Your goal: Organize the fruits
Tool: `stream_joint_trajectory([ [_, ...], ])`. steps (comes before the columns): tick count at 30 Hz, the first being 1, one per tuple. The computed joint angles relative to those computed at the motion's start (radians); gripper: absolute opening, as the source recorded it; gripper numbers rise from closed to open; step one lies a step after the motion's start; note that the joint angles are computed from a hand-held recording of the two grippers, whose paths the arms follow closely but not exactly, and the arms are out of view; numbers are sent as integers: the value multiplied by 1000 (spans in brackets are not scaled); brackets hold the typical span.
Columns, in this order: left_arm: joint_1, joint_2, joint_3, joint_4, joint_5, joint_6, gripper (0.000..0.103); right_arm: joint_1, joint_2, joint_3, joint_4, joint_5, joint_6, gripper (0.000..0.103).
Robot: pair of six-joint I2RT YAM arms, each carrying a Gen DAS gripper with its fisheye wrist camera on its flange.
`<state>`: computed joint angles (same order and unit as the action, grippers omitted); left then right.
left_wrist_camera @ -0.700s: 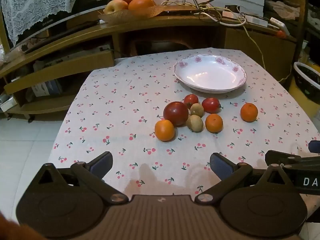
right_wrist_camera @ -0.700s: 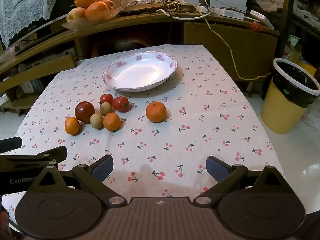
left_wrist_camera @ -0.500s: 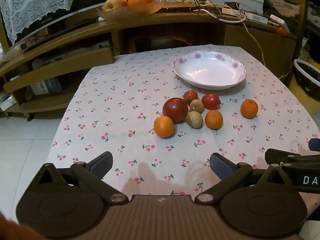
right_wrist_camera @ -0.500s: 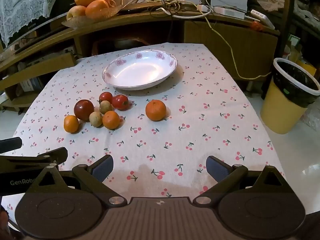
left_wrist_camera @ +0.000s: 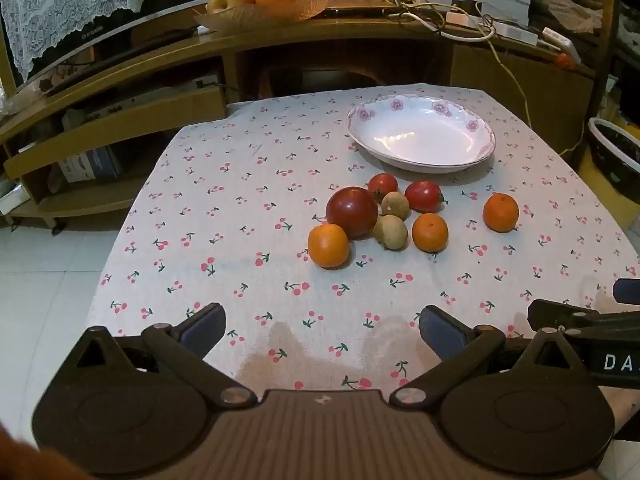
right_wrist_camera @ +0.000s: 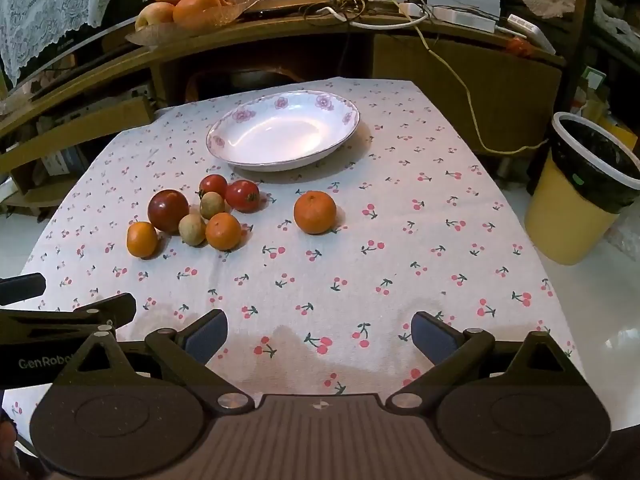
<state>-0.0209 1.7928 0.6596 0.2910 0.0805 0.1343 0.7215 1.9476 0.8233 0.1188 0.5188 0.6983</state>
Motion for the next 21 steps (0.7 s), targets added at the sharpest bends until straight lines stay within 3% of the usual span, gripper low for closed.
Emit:
stream_joint_trajectory([
  [21,-2,8,-6,13,6,16,103,-5,10,10,-5,-21,-14,94],
])
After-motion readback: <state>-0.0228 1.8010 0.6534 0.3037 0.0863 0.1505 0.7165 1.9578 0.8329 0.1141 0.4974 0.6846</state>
